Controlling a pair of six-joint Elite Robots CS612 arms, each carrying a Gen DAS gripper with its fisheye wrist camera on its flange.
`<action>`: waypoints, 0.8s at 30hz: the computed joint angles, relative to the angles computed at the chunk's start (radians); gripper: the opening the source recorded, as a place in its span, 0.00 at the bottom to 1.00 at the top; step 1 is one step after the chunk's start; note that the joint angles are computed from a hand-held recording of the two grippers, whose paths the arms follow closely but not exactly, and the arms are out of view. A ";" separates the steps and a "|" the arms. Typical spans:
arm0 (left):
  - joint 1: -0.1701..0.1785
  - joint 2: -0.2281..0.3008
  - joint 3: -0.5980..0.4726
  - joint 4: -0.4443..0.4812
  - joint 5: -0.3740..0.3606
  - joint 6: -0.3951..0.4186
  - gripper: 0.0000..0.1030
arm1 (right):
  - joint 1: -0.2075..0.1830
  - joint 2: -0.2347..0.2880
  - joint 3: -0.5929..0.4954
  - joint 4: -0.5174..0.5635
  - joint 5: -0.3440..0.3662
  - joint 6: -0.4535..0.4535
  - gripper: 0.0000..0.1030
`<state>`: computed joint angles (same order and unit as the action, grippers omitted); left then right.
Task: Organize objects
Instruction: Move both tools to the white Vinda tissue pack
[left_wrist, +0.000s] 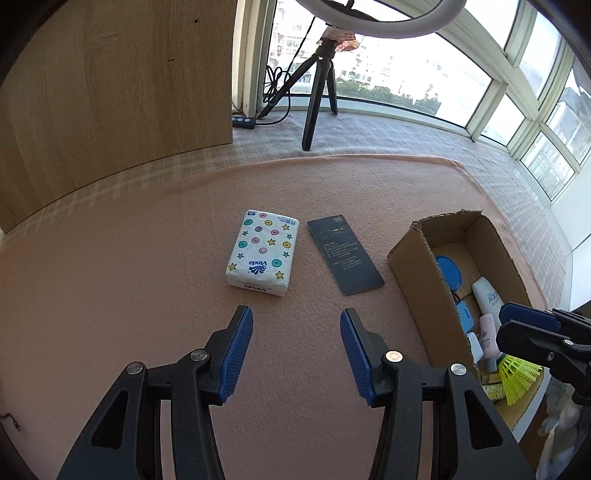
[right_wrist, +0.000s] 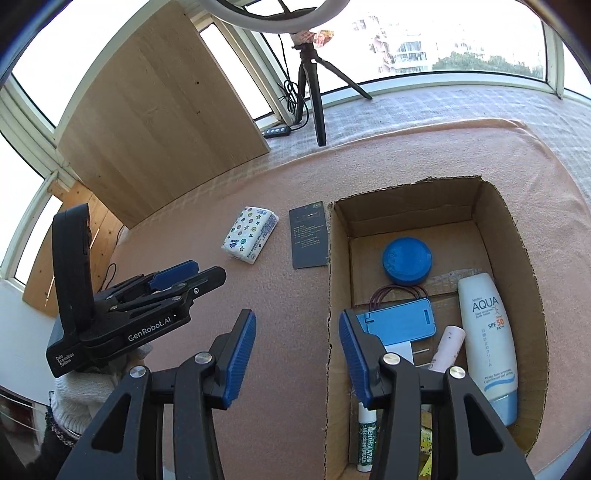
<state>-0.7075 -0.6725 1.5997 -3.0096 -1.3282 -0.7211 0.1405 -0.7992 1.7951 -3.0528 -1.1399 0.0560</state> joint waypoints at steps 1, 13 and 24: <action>0.006 -0.001 0.006 -0.006 -0.005 -0.003 0.51 | 0.006 0.007 -0.016 0.006 0.003 0.003 0.42; 0.073 0.025 -0.008 -0.025 -0.109 0.064 0.51 | 0.057 0.138 -0.264 0.235 0.074 0.076 0.42; 0.096 0.068 -0.069 -0.012 -0.161 0.127 0.53 | 0.073 0.224 -0.414 0.341 0.092 0.150 0.42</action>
<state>-0.6115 -0.6043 1.5307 -3.0217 -1.4891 -0.5940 0.2134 -0.5753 1.3814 -2.7115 -1.0476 0.2061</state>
